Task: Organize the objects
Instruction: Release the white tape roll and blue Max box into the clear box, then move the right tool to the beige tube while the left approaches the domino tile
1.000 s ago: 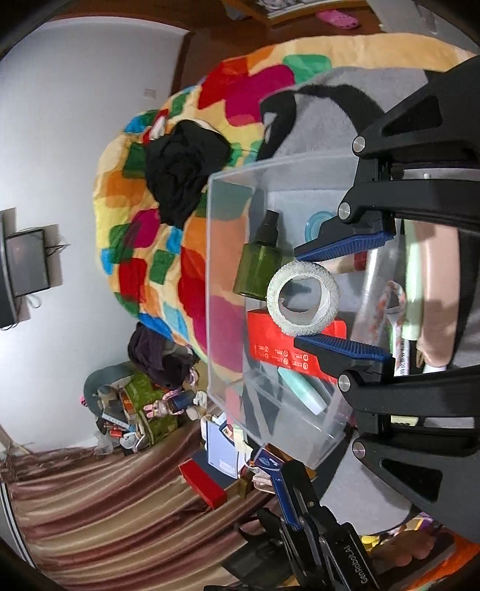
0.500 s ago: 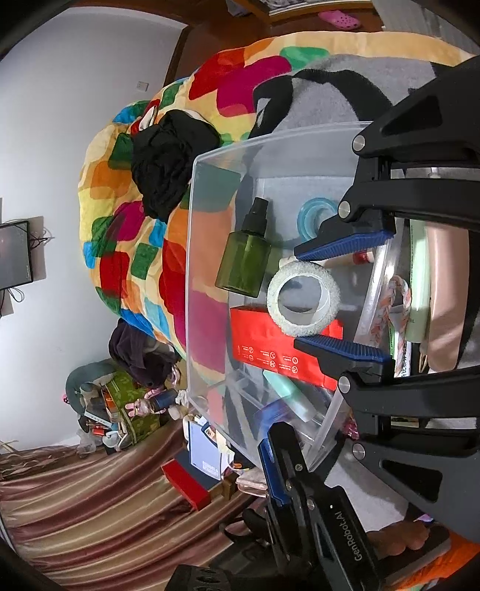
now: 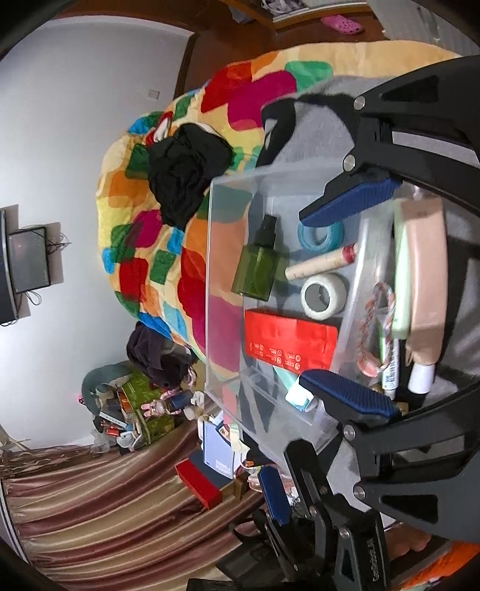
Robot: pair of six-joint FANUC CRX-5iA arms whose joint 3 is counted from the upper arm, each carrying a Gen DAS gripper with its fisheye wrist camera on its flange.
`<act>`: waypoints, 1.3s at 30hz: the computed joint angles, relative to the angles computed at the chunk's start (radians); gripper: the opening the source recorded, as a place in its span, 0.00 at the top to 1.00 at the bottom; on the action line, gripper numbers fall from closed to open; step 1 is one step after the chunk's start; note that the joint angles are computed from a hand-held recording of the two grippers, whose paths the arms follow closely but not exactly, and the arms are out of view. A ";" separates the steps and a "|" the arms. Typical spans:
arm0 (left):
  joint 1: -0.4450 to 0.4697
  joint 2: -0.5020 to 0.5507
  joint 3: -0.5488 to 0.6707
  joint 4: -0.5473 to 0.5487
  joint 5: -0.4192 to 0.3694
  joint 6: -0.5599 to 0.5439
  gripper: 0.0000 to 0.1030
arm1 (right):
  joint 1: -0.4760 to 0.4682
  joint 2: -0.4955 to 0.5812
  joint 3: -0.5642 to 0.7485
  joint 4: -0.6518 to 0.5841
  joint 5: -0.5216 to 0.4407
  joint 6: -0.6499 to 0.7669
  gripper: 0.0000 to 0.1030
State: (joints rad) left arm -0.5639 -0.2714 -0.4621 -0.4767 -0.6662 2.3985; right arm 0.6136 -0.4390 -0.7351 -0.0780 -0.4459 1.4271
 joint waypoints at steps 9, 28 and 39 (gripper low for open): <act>-0.016 -0.011 -0.072 0.070 0.010 -0.036 0.28 | 0.008 -0.124 -0.108 0.075 -0.031 -0.081 0.19; -0.168 0.194 0.045 -0.011 -0.069 -0.097 0.38 | -0.119 -0.082 -0.082 -0.206 -0.184 0.141 0.19; -0.222 0.171 0.019 -0.006 -0.015 -0.060 0.31 | 0.038 -0.111 -0.180 0.065 -0.107 -0.226 0.06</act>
State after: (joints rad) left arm -0.7860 -0.1001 -0.4436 -0.4826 -0.6815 2.3386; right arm 0.6514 -0.5498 -0.9147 -0.0132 -0.5533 1.2011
